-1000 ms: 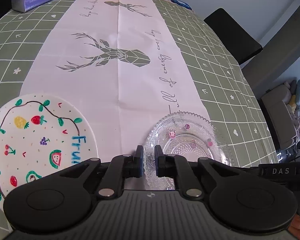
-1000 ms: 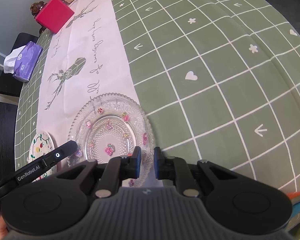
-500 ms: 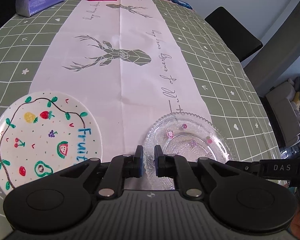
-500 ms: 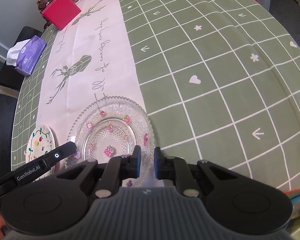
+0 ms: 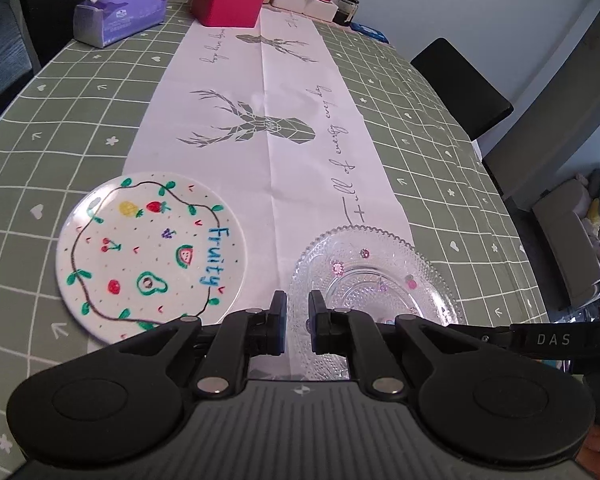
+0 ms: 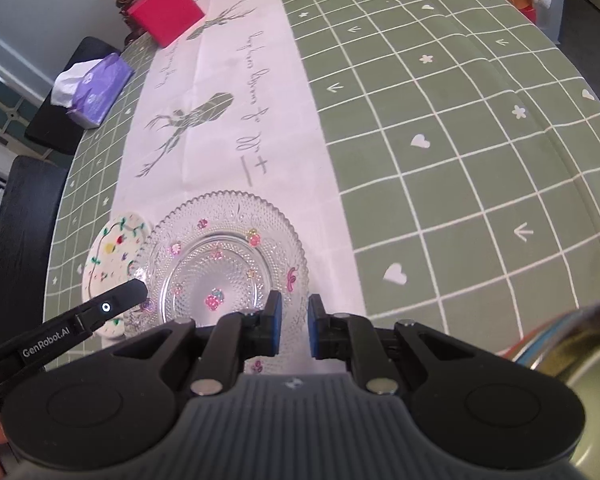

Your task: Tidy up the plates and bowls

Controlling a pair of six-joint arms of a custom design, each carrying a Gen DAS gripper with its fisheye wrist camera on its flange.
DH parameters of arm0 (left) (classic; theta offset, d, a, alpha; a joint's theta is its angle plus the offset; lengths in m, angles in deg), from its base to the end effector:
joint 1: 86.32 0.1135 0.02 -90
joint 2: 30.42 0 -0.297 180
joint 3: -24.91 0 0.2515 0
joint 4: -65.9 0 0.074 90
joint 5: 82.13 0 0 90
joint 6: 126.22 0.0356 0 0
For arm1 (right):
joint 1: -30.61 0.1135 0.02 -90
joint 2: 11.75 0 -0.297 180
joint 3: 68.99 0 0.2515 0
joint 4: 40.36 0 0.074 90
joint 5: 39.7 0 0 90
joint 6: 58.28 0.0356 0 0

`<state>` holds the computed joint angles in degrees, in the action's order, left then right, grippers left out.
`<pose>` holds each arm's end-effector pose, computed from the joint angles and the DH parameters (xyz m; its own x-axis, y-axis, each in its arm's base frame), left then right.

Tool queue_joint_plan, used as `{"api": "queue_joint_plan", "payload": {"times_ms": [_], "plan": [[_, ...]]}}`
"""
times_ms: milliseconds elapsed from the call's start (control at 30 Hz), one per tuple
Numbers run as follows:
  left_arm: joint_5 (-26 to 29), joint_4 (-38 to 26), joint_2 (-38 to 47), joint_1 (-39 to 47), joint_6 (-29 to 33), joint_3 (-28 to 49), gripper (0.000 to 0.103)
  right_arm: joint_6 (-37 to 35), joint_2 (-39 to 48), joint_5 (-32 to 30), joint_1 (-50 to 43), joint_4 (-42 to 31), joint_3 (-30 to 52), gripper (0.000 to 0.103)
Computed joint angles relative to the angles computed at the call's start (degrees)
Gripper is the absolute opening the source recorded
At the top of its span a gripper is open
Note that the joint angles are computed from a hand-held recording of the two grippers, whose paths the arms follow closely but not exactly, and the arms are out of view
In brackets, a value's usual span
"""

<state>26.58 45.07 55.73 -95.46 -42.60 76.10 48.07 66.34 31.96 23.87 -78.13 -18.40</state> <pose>0.2615 -0.0536 0.1766 -0.8479 0.0298 -0.5293 0.2357 0.9155 -0.3261 0.2266 -0.0155 0.1901 -0.8710 0.3720 -0.3210 0.2354 0.8893 0.3920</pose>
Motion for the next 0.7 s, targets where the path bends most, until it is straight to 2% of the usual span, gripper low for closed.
{"api": "queue_joint_plan", "payload": {"times_ms": [200,467,700], "plan": [[-1.14,-6.09,-9.25,1.59,0.65,-3.61,0.011,0.84,-7.62,-1.00,2.26,-3.13,-3.60,0.011],[2.73,-12.97,-20.29,8.44,3.63,-10.16,0.011,1.90,-18.97,-2.41,5.43,-6.75,-9.56,0.011],[6.73,-13.91,-27.76,15.50,6.53,-17.50,0.011,4.70,-27.63,-0.48,10.64,-5.04,-16.66,0.011]]}}
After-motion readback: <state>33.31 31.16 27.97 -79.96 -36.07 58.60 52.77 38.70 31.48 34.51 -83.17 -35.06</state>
